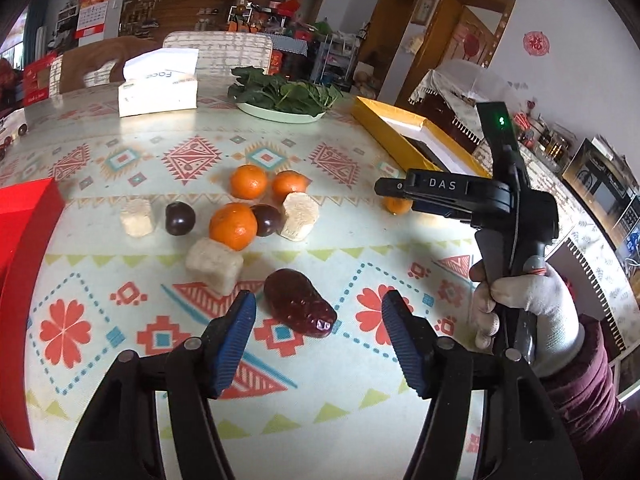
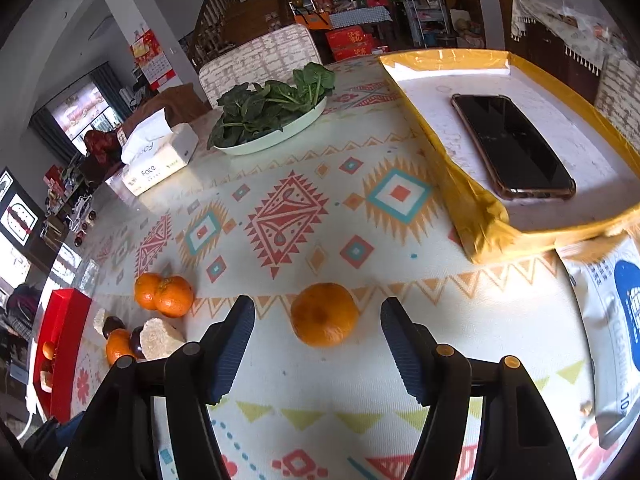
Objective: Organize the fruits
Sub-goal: 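Move both open tools back toward the remaining fruit, then grasp a mandarin orange with the right tool while the left tool grasps a red date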
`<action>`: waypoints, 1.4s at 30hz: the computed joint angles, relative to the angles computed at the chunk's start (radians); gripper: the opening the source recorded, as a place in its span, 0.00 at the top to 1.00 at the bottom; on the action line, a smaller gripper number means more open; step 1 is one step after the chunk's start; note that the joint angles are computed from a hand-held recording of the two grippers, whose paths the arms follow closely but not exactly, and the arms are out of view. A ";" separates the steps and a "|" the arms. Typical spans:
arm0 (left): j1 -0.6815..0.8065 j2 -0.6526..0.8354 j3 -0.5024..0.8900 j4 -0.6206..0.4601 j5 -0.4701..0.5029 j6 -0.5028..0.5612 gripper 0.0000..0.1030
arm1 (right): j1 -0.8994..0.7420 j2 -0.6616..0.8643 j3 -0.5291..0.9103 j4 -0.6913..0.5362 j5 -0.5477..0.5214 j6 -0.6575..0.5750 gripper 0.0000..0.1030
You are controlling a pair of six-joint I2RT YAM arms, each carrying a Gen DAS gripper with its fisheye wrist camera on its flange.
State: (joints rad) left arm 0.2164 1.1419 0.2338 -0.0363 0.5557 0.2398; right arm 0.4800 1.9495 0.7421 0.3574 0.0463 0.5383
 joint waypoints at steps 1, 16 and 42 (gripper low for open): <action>-0.015 0.020 0.002 0.022 -0.012 -0.014 0.37 | 0.002 0.003 0.004 0.000 0.007 -0.005 0.31; -0.217 0.225 0.039 0.188 -0.202 -0.125 0.60 | 0.028 0.039 0.067 -0.064 0.075 -0.048 0.63; 0.337 -0.143 0.044 -0.250 0.151 0.176 0.69 | 0.231 -0.148 -0.038 -0.075 0.183 0.033 0.65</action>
State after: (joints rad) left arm 0.5536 0.9988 0.2776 -0.2859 0.7072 0.4155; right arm 0.7106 1.8018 0.7039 0.2824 0.2290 0.5715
